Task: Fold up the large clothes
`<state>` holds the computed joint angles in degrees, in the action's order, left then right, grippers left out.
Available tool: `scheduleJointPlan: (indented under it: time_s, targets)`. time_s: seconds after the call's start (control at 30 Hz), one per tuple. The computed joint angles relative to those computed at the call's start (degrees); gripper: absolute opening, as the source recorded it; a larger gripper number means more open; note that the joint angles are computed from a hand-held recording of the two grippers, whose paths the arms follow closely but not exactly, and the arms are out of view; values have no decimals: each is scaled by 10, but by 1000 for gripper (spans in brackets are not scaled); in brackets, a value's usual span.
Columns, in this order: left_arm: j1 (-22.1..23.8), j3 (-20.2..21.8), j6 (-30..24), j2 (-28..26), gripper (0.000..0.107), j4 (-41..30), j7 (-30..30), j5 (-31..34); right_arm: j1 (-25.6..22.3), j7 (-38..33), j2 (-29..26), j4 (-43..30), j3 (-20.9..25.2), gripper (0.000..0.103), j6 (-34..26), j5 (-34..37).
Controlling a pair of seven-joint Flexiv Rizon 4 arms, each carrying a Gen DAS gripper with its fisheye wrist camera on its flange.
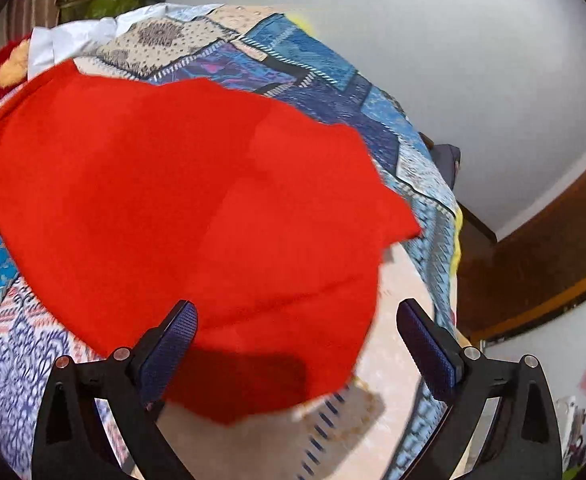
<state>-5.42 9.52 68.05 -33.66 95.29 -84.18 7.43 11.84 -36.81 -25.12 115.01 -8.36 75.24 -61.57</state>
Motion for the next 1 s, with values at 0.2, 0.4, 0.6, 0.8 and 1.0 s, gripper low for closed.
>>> scheduleJointPlan:
  time_s: [0.2, 0.4, 0.6, 0.8, 1.0]
  targets:
    - [57, -104, 81, 49, 103, 95, 38, -113, -11, 59, 38, 20, -6, 99, 51, -50]
    - [138, -258, 145, 48, 103, 179, 107, -294, -19, 93, 34, 6, 5, 100, 106, -80]
    - [199, -375, 131, -15, 103, 181, 160, -429, -18, -10, -21, -32, 54, 100, 100, 43]
    - [200, -406, 147, -67, 103, 137, 189, -468, -26, -124, -99, -98, 108, 99, 23, 173]
    - [123, -327, 129, -108, 103, 59, 119, -457, -46, -178, -121, -112, 139, 100, 44, 266]
